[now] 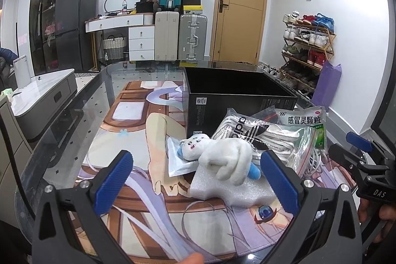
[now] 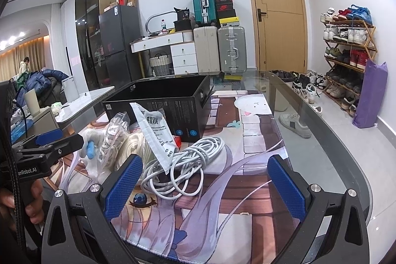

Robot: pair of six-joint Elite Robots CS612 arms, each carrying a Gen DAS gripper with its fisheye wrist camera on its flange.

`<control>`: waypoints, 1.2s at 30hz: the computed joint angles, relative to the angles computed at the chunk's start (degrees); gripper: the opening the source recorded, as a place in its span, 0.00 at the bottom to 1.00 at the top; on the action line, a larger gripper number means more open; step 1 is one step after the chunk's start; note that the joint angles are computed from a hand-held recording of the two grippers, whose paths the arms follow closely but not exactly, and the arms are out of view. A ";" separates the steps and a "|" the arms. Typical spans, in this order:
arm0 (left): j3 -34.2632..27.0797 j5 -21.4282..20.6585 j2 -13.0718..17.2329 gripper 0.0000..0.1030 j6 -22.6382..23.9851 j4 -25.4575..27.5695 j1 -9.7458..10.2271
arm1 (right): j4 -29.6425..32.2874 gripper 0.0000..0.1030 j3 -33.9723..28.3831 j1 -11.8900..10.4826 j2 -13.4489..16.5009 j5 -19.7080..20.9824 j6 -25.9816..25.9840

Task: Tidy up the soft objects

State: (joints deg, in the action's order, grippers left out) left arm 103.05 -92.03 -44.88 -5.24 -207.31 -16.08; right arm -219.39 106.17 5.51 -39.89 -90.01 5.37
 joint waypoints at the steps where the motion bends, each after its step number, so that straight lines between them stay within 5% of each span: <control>1: 0.00 0.10 -0.01 1.00 0.10 0.00 -0.01 | 0.01 1.00 0.01 -0.01 -0.05 0.11 -0.01; 36: -2.57 -2.85 0.11 1.00 1.51 6.17 0.99 | 12.64 1.00 -2.77 -0.28 -2.51 1.19 -3.60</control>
